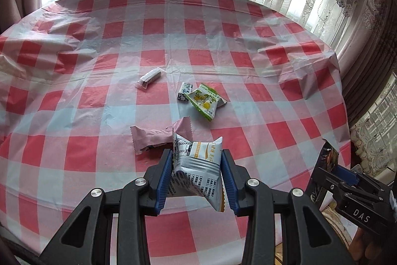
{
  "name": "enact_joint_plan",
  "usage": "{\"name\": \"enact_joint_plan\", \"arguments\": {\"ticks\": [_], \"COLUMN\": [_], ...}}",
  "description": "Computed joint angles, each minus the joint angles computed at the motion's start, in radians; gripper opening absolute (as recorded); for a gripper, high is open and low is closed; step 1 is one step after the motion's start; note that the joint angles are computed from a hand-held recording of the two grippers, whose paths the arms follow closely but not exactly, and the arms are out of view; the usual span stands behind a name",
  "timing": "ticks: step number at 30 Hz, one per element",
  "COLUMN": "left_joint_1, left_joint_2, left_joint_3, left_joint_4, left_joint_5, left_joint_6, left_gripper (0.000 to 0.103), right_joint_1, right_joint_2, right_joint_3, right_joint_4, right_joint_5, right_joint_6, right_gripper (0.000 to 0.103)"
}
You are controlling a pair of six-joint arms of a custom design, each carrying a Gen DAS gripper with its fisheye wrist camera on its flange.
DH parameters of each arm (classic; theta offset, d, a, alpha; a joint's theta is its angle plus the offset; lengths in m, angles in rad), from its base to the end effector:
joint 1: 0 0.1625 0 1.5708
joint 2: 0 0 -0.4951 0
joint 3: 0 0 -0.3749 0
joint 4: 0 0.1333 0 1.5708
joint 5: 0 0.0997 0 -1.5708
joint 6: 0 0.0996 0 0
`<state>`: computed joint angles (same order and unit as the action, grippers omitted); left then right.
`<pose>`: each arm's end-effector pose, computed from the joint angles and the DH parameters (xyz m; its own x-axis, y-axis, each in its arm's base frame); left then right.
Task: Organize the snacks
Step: 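Carry both snacks over the white box and open both tools to drop them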
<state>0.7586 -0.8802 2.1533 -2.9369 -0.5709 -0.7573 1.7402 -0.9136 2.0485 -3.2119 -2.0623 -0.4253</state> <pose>-0.2350 -0.5219 0.1414 -0.8078 -0.2246 -0.5450 0.2308 0.7302 -0.6430 0.1846 -0.5675 0.1862 -0.7659 -0.2856 0.5760 -0.5088 0.8170 -0.2714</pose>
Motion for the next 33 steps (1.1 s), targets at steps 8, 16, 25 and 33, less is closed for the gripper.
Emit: {"name": "enact_joint_plan", "arguments": {"ticks": [8,16,25,33], "left_joint_1": [-0.034,-0.061,-0.070,-0.072], "left_joint_2": [0.074,0.165,0.288,0.391], "left_joint_3": [-0.070,-0.171,-0.328,-0.475], "left_joint_4": [0.000,-0.001,0.054,0.174], "left_joint_5": [-0.060,-0.147,-0.322,-0.454], "left_joint_6": [0.081,0.197,0.344,0.419], "left_gripper": [0.040,0.040,0.040,0.040], "right_joint_1": [-0.049,-0.104,-0.188,-0.264], "right_joint_2": [-0.068,-0.147,-0.216,-0.248], "right_joint_3": [0.021,0.036,0.048,0.052], "right_joint_4": [-0.003,-0.015,-0.031,-0.051], "right_joint_5": [0.023,0.023,-0.036,-0.103], "right_joint_6": [0.002,0.004,-0.005,-0.003], "right_gripper": [0.056,0.056,0.056,0.056]}}
